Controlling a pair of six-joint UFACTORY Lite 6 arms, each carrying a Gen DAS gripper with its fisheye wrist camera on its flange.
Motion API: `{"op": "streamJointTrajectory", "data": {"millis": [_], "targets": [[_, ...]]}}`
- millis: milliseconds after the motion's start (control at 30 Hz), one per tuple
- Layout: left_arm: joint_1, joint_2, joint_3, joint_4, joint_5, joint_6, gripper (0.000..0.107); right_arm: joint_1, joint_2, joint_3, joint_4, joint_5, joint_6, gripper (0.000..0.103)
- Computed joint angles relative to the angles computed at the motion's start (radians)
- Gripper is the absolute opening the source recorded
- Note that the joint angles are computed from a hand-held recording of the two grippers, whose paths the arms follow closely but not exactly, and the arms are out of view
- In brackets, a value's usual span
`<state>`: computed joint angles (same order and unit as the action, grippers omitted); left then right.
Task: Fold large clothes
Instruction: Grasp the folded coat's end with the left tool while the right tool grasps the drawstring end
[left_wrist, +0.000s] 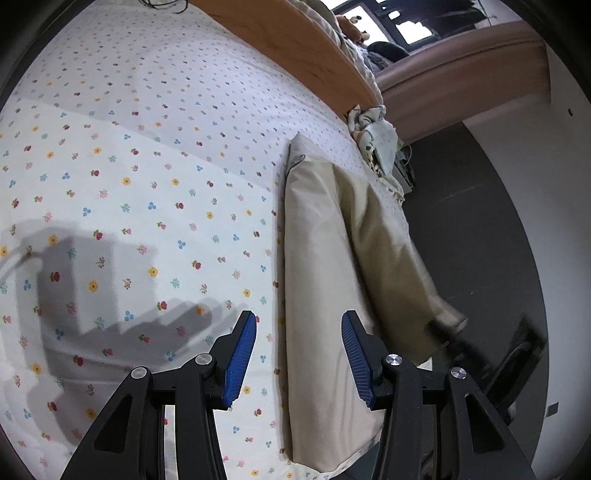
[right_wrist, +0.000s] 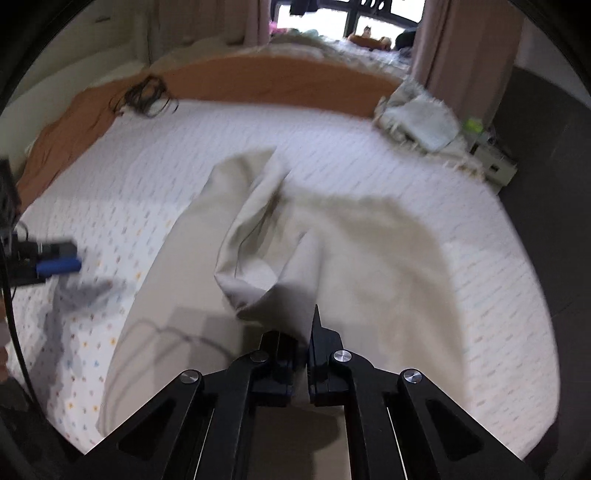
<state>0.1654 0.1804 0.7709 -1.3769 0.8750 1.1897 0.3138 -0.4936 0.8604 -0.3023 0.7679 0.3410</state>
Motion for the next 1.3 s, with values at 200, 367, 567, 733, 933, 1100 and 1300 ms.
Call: {"op": "streamJointTrajectory", "data": {"millis": [200,367,567,733,933,1100,1300], "targets": [[-0.053,-0.026,-0.014,0.004,-0.068,-0.012,0.05,-0.295,0.076,0.192,0.186,0.001,-0.334,0.005],[-0.119,-0.042,-0.013,0.0,-0.117,-0.029,0.05,-0.478,0.226,0.33,0.34,-0.028,-0.556,0.004],[-0.21,0.01,0.111,0.128,-0.203,-0.192,0.05,-0.601,0.443,0.416,0.503,-0.099,-0.706,0.004],[-0.291,0.164,0.315,0.247,-0.276,-0.331,0.05,-0.695,0.657,0.473,0.679,-0.145,-0.849,0.004],[-0.353,0.428,0.606,0.313,-0.291,-0.439,0.05,-0.732,0.854,0.517,0.754,-0.2,-0.897,0.004],[-0.377,0.593,0.818,0.382,-0.27,-0.547,0.05,-0.757,0.885,0.556,0.774,-0.142,-0.873,0.028],[-0.408,0.674,0.972,0.472,-0.283,-0.656,0.05,-0.797,0.862,0.597,0.847,-0.068,-0.932,0.063]]}}
